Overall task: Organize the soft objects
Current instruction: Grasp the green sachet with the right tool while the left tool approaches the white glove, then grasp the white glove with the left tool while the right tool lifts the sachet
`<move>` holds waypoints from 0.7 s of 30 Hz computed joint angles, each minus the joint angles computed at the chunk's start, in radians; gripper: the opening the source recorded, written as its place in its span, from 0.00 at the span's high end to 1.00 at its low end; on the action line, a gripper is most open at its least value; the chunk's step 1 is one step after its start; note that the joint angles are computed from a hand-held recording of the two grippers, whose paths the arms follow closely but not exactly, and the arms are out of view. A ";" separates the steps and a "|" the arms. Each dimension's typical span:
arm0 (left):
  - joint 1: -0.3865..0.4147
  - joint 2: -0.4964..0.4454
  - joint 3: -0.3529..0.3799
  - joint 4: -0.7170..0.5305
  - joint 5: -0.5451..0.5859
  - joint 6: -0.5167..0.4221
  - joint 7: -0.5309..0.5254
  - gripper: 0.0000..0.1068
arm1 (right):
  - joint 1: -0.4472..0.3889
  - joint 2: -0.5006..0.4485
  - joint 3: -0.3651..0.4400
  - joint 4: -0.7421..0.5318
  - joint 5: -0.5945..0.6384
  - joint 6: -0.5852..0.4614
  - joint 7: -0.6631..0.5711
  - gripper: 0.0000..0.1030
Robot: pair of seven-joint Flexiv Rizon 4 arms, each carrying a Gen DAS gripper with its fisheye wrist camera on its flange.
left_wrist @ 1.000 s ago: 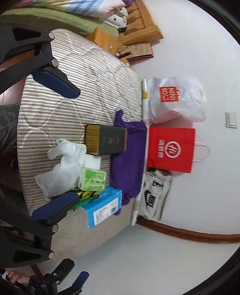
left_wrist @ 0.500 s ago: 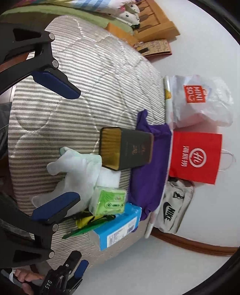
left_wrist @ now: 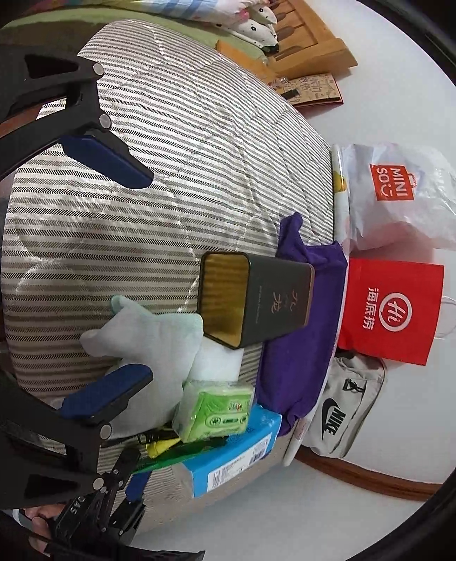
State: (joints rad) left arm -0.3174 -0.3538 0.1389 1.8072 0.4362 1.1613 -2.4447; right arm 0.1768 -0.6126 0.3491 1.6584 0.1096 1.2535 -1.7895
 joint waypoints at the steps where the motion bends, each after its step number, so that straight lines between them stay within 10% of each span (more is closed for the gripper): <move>1: 0.004 0.000 -0.003 0.002 -0.004 0.001 0.005 0.06 | 0.016 -0.001 -0.019 0.008 -0.015 0.016 0.004 0.72; 6: 0.009 0.002 -0.002 0.011 -0.014 0.015 0.008 0.06 | -0.033 0.016 0.023 0.031 0.001 0.044 -0.034 0.93; 21: 0.004 0.017 0.001 0.020 0.002 0.011 0.002 0.06 | -0.093 0.122 0.023 0.139 0.107 0.066 -0.094 0.96</move>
